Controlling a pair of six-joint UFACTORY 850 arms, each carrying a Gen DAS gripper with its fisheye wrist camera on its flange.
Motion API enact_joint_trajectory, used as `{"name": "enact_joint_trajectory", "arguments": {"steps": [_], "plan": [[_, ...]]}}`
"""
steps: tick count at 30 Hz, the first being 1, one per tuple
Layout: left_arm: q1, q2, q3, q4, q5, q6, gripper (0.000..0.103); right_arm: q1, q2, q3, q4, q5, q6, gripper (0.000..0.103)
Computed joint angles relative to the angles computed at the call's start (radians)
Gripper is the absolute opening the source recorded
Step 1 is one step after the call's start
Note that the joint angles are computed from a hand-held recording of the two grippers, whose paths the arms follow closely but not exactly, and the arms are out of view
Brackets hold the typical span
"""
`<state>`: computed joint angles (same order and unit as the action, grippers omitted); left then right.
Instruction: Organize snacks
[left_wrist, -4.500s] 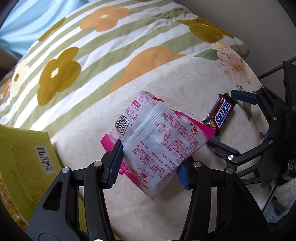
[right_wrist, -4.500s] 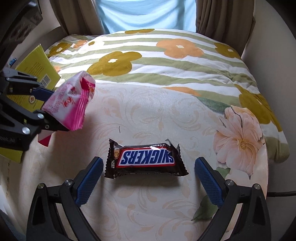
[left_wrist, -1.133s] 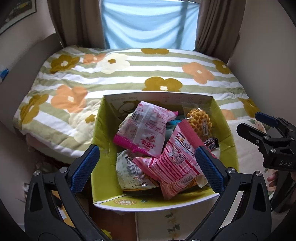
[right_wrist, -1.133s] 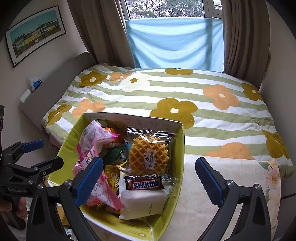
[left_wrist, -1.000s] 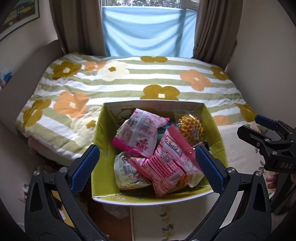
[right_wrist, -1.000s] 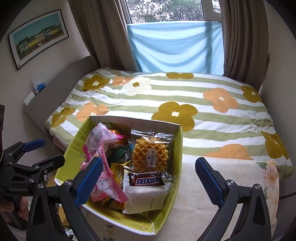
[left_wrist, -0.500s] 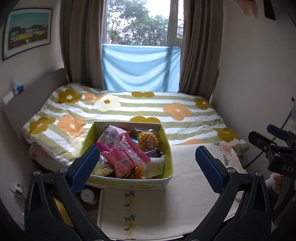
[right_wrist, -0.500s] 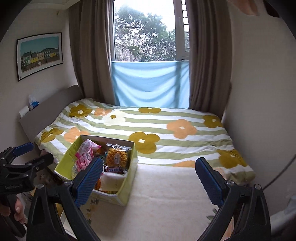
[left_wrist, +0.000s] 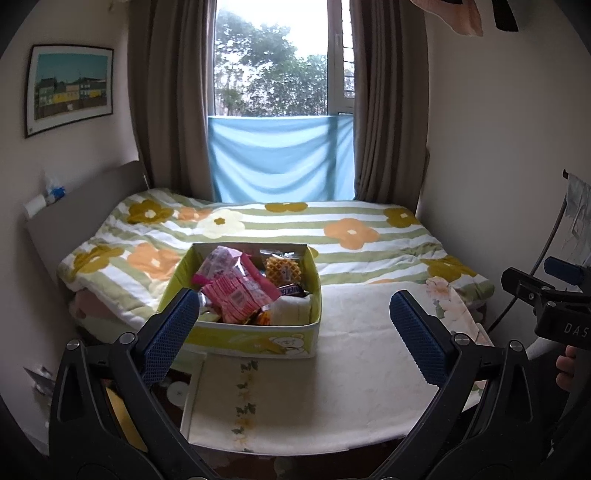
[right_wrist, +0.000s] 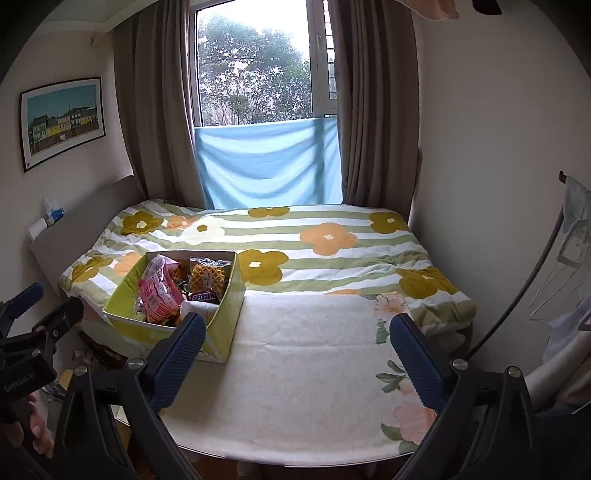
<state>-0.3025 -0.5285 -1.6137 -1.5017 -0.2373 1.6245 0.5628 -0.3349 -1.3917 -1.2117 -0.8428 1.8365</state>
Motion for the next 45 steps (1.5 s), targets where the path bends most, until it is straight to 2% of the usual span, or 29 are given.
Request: {"name": "enact_joint_trajectory", "arguments": {"steps": [6, 27, 45], "plan": [[-0.007, 0.032, 0.041, -0.170, 0.012, 0.166, 0.103, 0.010, 0.013, 0.020, -0.022, -0.021, 0.026, 0.099], [-0.008, 0.002, -0.002, 0.010, 0.023, -0.020, 0.103, 0.007, 0.003, 0.013, -0.012, -0.036, 0.007, 0.099], [-0.002, -0.004, -0.006, 0.012, 0.021, -0.021, 0.103, 0.004, 0.002, 0.009, -0.020, -0.040, 0.010, 0.099]]}}
